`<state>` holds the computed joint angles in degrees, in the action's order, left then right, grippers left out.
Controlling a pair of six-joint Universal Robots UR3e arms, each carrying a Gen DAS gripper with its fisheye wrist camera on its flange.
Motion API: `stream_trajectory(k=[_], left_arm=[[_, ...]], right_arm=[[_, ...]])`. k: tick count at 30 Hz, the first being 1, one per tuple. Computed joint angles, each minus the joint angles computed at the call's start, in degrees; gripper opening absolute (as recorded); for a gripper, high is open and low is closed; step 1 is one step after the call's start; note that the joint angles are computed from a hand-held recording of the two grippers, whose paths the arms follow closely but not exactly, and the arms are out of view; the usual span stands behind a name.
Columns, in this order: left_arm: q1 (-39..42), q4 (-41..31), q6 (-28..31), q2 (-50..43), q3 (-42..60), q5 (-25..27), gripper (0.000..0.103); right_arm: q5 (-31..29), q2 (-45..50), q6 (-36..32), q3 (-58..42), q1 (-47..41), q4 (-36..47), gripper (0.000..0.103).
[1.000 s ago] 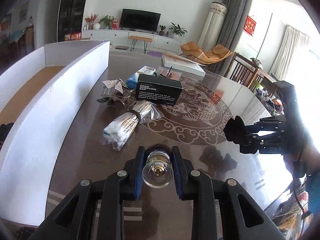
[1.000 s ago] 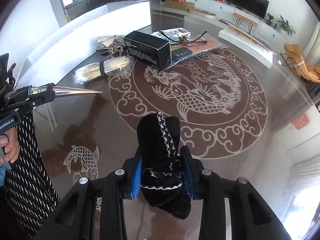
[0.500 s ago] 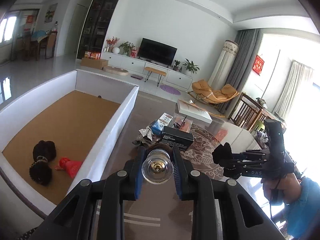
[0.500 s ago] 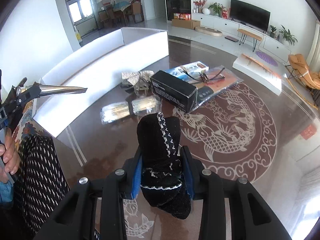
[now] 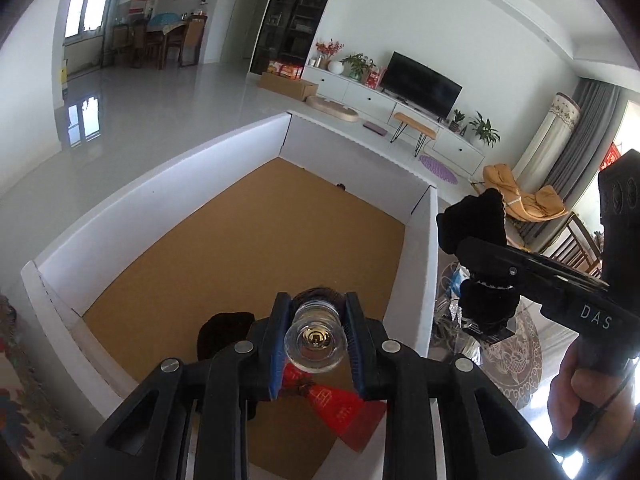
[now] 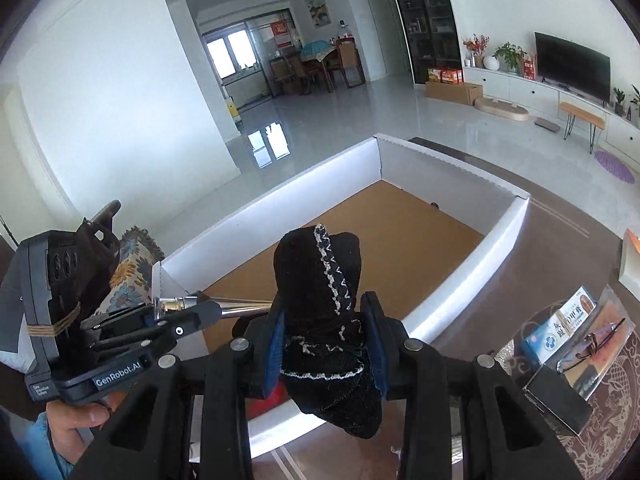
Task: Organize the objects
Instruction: 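Carry the pouch and gold tube into the white box and open both tools, then withdraw both tools from the box back over the table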
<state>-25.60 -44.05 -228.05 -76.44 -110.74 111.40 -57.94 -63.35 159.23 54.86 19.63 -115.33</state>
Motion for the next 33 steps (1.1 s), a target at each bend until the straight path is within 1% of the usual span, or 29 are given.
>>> stream_trajectory(k=[2, 3, 4, 5, 6, 7, 8, 10, 12, 14, 15, 16, 18, 21, 22, 25, 27, 30, 32, 33], left_arm=[[3.2, -5.1, 0.2, -2.4, 1.6, -2.2, 0.03], [4.2, -7.5, 0.1, -4.1, 2.5, -2.9, 0.041], [4.9, -9.6, 0.0, -5.5, 3.4, -3.0, 0.062], [5.0, -11.1, -0.5, -6.3, 3.9, -2.2, 0.072], [4.8, -12.1, -1.5, -6.5, 4.1, -1.3, 0.076], [4.6, -10.7, -1.7, -5.7, 3.0, -0.7, 0.077], [4.0, -9.1, -2.0, -4.9, 2.1, 0.3, 0.078], [2.7, -8.4, -3.1, -4.6, 1.6, 3.0, 0.083], [1.3, -6.9, -4.6, -4.5, 0.8, 5.0, 0.083], [-0.7, -4.3, -6.5, -4.3, -0.4, 6.9, 0.083], [-2.0, -3.2, -7.7, -4.4, -0.6, 8.3, 0.083], [-4.0, -2.8, -9.4, -5.0, -0.3, 10.1, 0.084], [-8.2, -3.9, -13.0, -6.5, 1.7, 13.8, 0.084], [-14.2, -1.7, -16.3, -9.1, 3.4, 17.8, 0.084], [-16.1, -0.5, -16.8, -10.3, 4.6, 18.7, 0.084], [-21.3, 5.4, -14.9, -16.1, 9.4, 20.2, 0.084], [-24.6, 10.4, -11.4, -21.2, 13.5, 20.0, 0.084], [-27.9, 16.2, -5.1, -28.9, 20.5, 16.8, 0.084], [-28.9, 17.2, -1.9, -33.8, 25.6, 12.9, 0.084], [-29.2, 16.4, -0.7, -36.4, 28.5, 10.8, 0.084]], right_arm=[[-4.0, 6.1, 2.9, -6.7, 3.4, 1.0, 0.038], [-6.3, 9.0, 4.4, -10.6, 4.8, 2.7, 0.041], [-8.2, 12.1, 5.7, -14.8, 5.9, 4.8, 0.049], [-9.2, 13.8, 6.6, -16.6, 6.4, 5.5, 0.056], [-9.7, 13.9, 7.2, -16.1, 6.7, 4.4, 0.068], [-10.1, 12.5, 7.5, -13.1, 6.6, 1.8, 0.073], [-9.9, 10.4, 7.7, -8.5, 6.2, -2.1, 0.075], [-9.0, 4.8, 7.1, 0.9, 4.8, -7.7, 0.082], [-7.8, -1.6, 5.7, 11.5, 2.6, -13.9, 0.083], [-6.8, -8.8, 3.2, 22.9, -0.4, -20.0, 0.087], [-6.8, -12.8, 1.5, 28.8, -2.1, -22.8, 0.092], [-6.6, -16.5, -0.6, 34.2, -4.3, -25.0, 0.095], [-5.7, -23.6, -5.4, 44.7, -9.4, -28.4, 0.095], [-4.2, -34.1, -13.3, 59.6, -19.5, -31.3, 0.095], [-3.4, -37.6, -16.7, 64.1, -24.2, -31.3, 0.095], [-1.7, -46.4, -25.8, 74.8, -37.9, -29.3, 0.095], [-0.6, -50.5, -31.5, 78.5, -46.6, -25.5, 0.095], [1.2, -53.5, -37.7, 80.2, -57.2, -19.6, 0.095], [2.3, -55.6, -41.1, 81.2, -63.0, -15.6, 0.095], [2.5, -55.4, -41.6, 81.6, -64.6, -15.3, 0.095]])
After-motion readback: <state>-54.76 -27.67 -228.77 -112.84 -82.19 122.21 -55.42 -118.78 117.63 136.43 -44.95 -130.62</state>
